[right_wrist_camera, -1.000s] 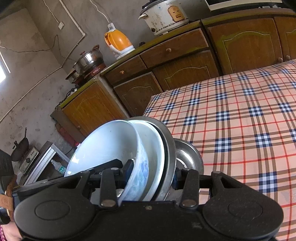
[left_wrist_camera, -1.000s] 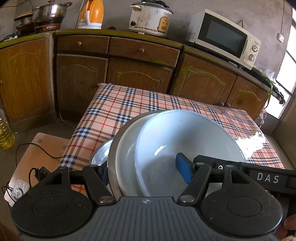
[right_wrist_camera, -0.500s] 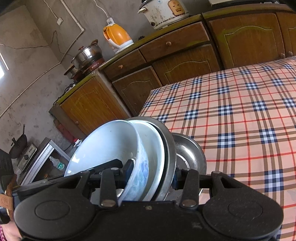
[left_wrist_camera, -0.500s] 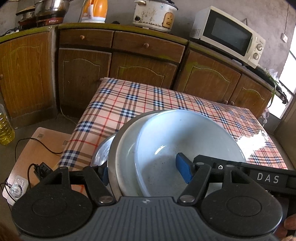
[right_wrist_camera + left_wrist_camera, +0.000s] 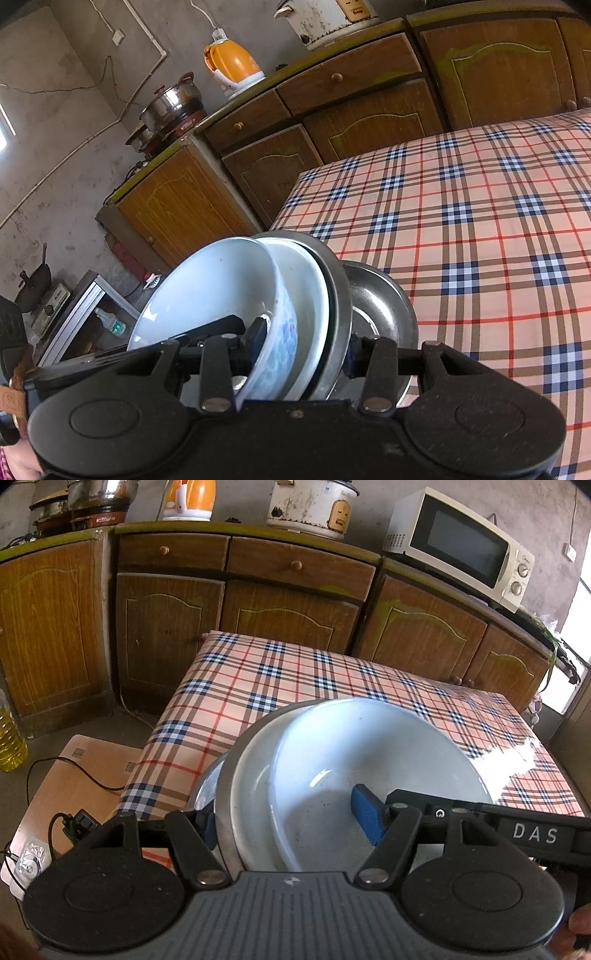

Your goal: Organize plates and bowls

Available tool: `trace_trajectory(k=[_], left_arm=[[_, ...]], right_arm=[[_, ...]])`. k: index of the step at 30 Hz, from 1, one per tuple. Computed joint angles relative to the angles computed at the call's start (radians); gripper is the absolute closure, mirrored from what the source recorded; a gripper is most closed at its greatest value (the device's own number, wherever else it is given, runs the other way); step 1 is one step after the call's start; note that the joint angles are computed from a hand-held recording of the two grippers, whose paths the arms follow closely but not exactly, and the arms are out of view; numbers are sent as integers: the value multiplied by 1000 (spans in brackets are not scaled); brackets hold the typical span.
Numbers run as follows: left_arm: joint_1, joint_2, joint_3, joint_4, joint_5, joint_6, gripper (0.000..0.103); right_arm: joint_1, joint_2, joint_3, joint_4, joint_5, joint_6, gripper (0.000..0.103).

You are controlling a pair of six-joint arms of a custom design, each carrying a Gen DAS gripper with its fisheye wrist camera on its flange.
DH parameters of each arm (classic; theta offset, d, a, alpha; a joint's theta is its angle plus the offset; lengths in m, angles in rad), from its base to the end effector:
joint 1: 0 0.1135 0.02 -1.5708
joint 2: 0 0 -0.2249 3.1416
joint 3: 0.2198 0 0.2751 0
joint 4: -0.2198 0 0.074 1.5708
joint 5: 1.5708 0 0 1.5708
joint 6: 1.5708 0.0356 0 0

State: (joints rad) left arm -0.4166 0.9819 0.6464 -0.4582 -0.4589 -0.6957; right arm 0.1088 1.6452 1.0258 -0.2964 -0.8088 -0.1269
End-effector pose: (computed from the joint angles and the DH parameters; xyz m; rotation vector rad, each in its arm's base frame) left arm 0.2282 -0.0838 0.1932 -0.5270 2.2024 -0.0400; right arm 0.3453 0.0636 0.1526 -0.6056 2.2562 0.9822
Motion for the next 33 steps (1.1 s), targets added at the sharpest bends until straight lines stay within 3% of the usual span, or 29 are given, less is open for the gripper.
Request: trace_trajectory(k=[33], left_arm=[[88,103,-42,136,93,45,32]], right_arm=[[48,165,81,39,57,12,54]])
